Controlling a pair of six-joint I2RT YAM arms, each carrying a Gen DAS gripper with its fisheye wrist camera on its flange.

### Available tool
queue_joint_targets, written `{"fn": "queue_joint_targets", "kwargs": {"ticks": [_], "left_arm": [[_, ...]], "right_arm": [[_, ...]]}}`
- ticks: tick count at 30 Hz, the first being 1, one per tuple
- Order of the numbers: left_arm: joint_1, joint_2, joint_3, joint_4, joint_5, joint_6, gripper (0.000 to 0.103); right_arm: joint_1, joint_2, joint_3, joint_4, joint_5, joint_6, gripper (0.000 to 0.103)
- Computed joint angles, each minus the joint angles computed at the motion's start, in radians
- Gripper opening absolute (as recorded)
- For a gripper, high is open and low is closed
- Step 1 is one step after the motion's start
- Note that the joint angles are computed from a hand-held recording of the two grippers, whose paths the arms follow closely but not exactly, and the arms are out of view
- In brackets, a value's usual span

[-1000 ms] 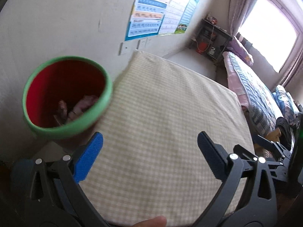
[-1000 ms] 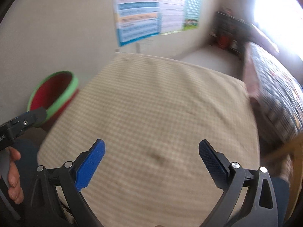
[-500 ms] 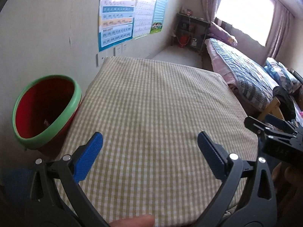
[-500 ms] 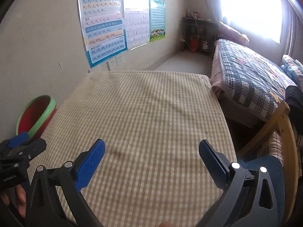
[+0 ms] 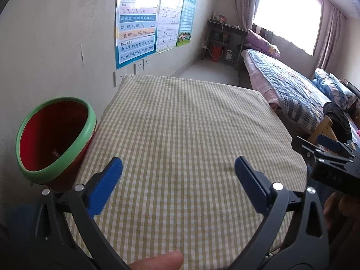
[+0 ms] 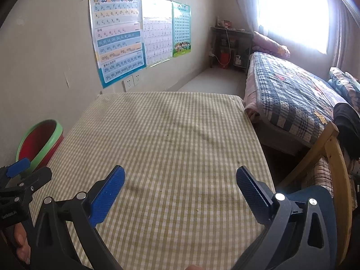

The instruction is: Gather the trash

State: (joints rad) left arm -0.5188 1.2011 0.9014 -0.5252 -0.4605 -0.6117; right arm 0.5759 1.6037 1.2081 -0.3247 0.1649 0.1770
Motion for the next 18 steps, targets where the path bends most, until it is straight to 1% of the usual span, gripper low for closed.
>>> {"fn": "queue_joint_targets", "kwargs": {"ticks": [18], "left_arm": [[-0.007, 0.003, -0.002, -0.001, -0.005, -0.006, 0.098]], "right_arm": [[0.022, 0.009, -0.003, 0.007, 0.022, 0.0, 0.096]]}}
